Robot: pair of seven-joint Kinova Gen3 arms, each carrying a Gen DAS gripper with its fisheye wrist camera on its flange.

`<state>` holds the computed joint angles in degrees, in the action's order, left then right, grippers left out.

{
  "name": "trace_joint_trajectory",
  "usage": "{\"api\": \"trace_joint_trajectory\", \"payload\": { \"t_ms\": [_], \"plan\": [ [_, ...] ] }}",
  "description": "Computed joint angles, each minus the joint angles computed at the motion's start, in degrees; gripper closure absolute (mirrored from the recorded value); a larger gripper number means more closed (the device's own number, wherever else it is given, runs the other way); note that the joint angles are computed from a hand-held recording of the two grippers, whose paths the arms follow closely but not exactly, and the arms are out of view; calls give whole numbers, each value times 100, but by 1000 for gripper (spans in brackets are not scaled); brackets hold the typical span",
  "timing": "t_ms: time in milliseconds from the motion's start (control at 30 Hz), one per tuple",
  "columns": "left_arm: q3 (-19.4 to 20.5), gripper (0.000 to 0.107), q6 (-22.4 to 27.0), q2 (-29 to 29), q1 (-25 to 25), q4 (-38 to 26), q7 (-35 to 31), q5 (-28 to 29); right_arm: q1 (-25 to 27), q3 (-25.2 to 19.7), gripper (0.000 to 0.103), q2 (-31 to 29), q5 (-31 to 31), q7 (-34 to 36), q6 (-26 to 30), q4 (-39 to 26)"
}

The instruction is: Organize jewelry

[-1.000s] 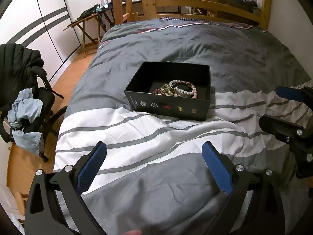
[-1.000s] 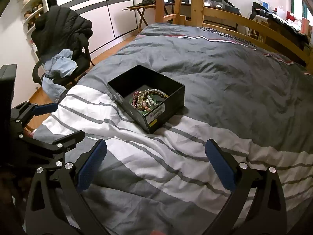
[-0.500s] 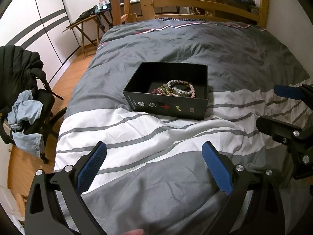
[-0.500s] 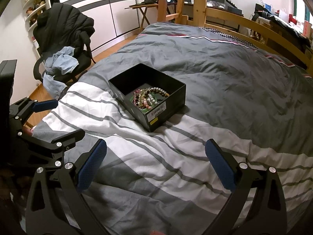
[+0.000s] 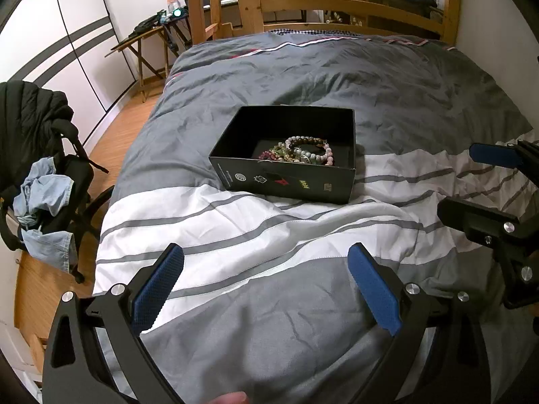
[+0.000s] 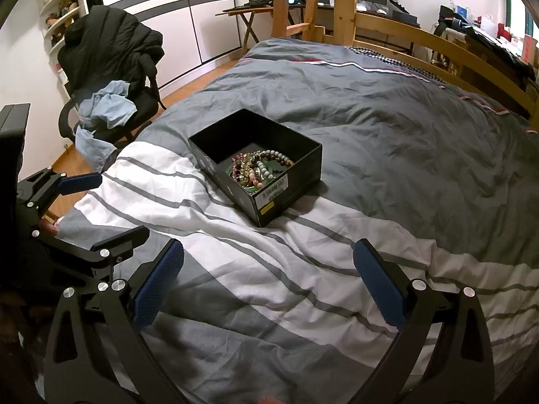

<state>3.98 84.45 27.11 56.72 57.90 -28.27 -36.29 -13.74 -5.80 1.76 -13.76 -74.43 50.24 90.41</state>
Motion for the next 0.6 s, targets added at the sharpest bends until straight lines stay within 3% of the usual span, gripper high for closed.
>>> {"api": "trace_joint_trajectory", "payload": {
  "t_ms": [600],
  "plan": [
    [-7,12,-41,11,30,25,-50,-58,4,3,4,13,-29,25,-30,21]
  ]
}}
